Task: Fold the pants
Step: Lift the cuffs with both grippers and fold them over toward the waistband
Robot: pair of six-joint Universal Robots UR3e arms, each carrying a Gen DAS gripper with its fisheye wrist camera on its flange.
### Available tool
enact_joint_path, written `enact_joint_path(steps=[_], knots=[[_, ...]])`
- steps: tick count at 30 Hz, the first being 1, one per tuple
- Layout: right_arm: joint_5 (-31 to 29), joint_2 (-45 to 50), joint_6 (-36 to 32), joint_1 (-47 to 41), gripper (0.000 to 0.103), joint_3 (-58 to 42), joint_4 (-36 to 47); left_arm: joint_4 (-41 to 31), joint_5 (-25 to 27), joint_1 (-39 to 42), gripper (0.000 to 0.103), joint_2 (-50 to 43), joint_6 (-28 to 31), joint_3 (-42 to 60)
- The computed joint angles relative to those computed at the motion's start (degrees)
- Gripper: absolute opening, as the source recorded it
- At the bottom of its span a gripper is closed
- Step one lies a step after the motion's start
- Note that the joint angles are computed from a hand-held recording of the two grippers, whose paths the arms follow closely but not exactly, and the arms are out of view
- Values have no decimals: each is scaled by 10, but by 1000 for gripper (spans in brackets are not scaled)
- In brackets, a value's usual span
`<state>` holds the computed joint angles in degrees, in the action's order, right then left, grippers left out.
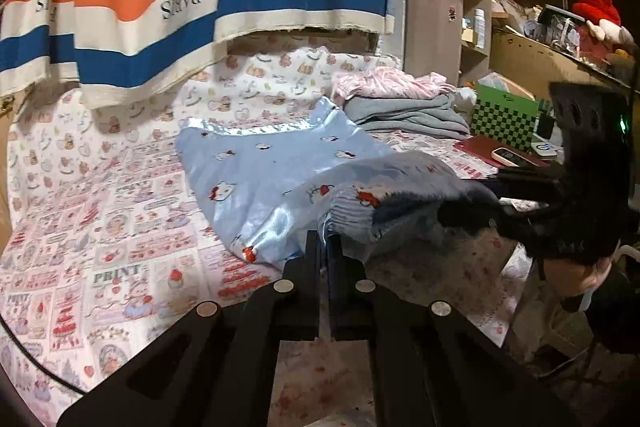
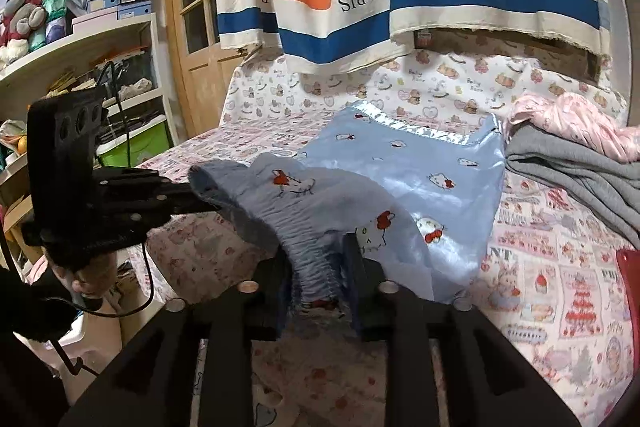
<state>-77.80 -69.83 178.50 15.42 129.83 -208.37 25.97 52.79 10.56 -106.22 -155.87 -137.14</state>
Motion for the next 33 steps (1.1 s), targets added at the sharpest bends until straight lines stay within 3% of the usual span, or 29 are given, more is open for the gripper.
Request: enact_joint_path(steps=[1, 6, 10, 13, 15, 17, 18, 19, 21, 26, 29, 30, 32, 33], knots=[[-19, 8, 0, 9, 53, 4, -17, 10, 5, 0, 2, -2, -1, -4], [-151, 69, -47, 82, 53, 28, -123, 8, -7, 7, 2, -6, 12, -21], [-211, 97, -98, 118, 53, 38, -165, 22, 17, -13, 3, -25, 21, -16], [-211, 94, -102, 112, 53, 47, -162, 33, 38, -30, 7, -37, 28, -11], [-211, 92, -109, 105, 53, 49, -154, 46, 58, -43, 31, -47, 34, -7], [-208, 92, -113, 97, 53, 51, -155, 69, 79, -56, 43, -62, 34, -2], [-196, 85, -110, 88, 47, 53, -148, 70, 82, -59, 44, -66, 37, 1], [-183, 81, -109, 80, 34, 53, -143, 64, 81, -60, 44, -68, 41, 5], [-147, 68, -108, 57, 23, 49, -127, 53, 79, -65, 44, -71, 41, 18], [-110, 47, -127, 35, 18, 34, -116, 58, 70, -73, 45, -79, 32, 42], [-57, 7, -155, 5, 18, 8, -52, 24, 59, -73, 44, -68, 18, 75], [-49, -2, -164, -1, 17, -5, -29, -4, 53, -72, 28, -62, 14, 94], [-19, -21, -177, -27, 18, -54, 46, -79, 36, -69, 9, -51, 3, 140], [-8, -22, -174, -39, 18, -89, 89, -107, 28, -67, 8, -51, -6, 163]])
